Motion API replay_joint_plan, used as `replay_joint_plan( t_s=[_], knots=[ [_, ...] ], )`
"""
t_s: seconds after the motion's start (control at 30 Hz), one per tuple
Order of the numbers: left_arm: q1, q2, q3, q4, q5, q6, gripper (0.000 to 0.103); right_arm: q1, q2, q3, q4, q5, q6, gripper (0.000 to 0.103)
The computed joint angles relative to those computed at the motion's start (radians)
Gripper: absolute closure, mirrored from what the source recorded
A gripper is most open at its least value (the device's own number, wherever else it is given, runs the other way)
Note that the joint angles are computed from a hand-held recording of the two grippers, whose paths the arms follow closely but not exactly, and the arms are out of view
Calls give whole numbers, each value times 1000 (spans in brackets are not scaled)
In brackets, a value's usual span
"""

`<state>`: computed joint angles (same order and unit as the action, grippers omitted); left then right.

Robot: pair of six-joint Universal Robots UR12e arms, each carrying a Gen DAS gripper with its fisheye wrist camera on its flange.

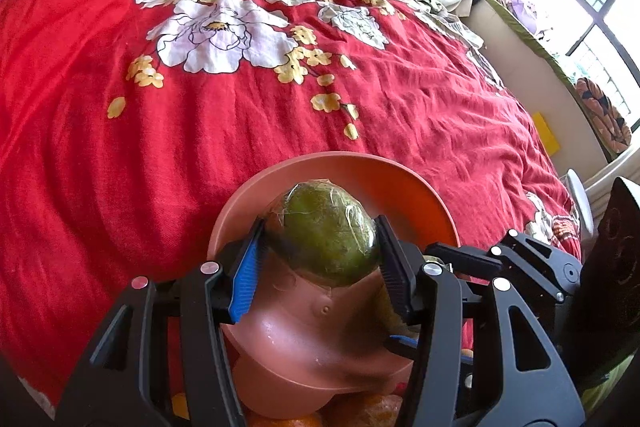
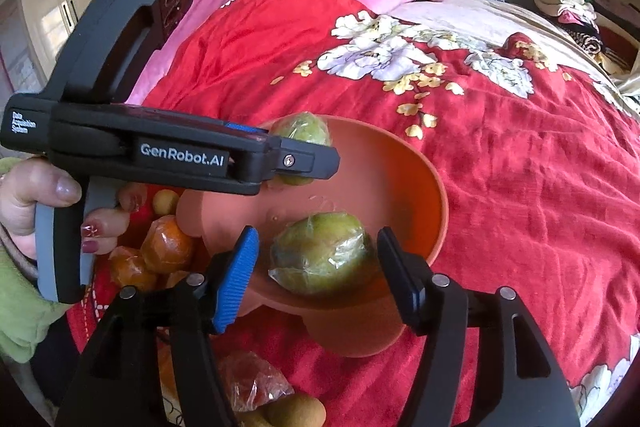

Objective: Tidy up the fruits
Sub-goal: 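Lift the green fruit into the pink bowl with the left tool while the right tool places another green fruit, then open the left tool and withdraw both tools from the pink bowl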

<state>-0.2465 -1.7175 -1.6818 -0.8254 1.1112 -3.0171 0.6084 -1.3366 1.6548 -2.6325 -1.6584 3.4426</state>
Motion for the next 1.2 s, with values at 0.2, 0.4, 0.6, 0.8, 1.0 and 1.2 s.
replay_joint_plan(
  t_s=[0.2,0.4,0.6,0.8,1.0,1.2],
  knots=[
    [-8,-1,3,-11,19,4,58,2,-22,18,-5,-16,7,38],
    [-15,0,6,-28,38,4,58,7,-42,32,-5,-44,11,36],
    [-17,2,7,-34,46,-3,58,8,-55,44,-7,-50,25,35],
    [-20,9,5,-40,62,-6,56,9,-60,47,-12,-51,28,33],
    [-18,20,4,-28,68,-13,54,11,-67,51,-19,-55,31,32],
    [-13,43,-6,-2,75,-22,45,16,-76,56,-31,-70,41,27]
  ],
)
